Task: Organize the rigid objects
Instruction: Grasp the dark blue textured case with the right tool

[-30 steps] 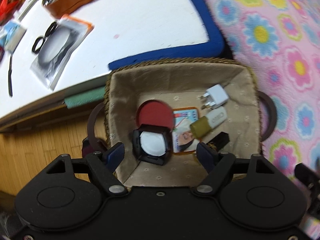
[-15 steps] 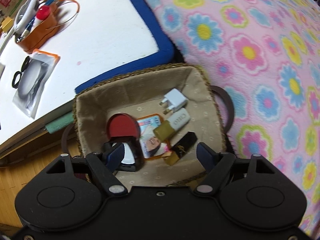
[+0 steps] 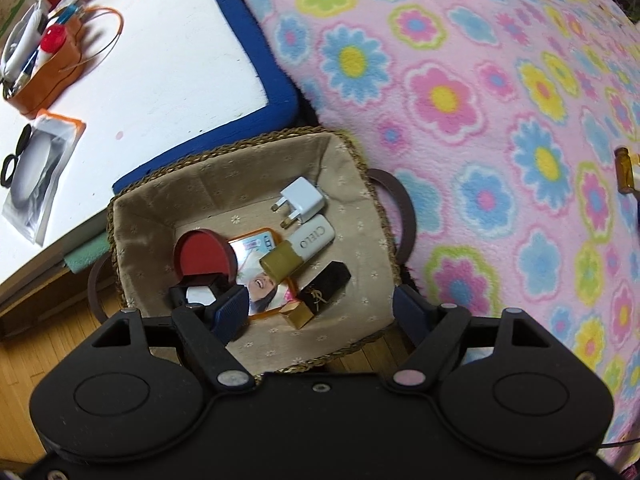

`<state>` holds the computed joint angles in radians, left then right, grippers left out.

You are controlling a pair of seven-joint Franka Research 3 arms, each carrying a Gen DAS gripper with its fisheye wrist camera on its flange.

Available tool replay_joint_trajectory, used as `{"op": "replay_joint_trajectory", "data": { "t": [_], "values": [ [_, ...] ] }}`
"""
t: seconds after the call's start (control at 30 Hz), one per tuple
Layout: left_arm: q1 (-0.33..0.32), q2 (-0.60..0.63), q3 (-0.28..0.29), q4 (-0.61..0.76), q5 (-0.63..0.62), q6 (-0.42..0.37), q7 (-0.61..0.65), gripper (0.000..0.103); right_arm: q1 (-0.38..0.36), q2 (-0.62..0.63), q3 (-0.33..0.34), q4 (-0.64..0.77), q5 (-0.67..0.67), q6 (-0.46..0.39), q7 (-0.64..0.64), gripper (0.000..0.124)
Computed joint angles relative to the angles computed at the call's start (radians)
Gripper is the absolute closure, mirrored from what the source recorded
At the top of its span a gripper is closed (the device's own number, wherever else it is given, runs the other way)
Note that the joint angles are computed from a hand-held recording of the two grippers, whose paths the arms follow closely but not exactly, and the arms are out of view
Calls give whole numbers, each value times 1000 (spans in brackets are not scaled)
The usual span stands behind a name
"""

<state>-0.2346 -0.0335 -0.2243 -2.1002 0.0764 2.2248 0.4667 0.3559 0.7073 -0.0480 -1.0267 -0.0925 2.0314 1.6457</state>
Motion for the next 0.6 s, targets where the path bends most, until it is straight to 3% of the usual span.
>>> {"op": "replay_joint_trajectory", "data": {
  "t": [0.1,0.33,0.6],
  "values": [
    [-5,26,-5,32,11,-18,9,28,-7,14,6,9,11,-8,-13,36],
    [-37,136,-23,188,63,-63,25,28,-50,-75,7,-143,49,84,-39,35],
    [-119,447,-30,652,134,-176,139,27,-118,-219,-6,-382,70,242,-37,34]
  ]
}}
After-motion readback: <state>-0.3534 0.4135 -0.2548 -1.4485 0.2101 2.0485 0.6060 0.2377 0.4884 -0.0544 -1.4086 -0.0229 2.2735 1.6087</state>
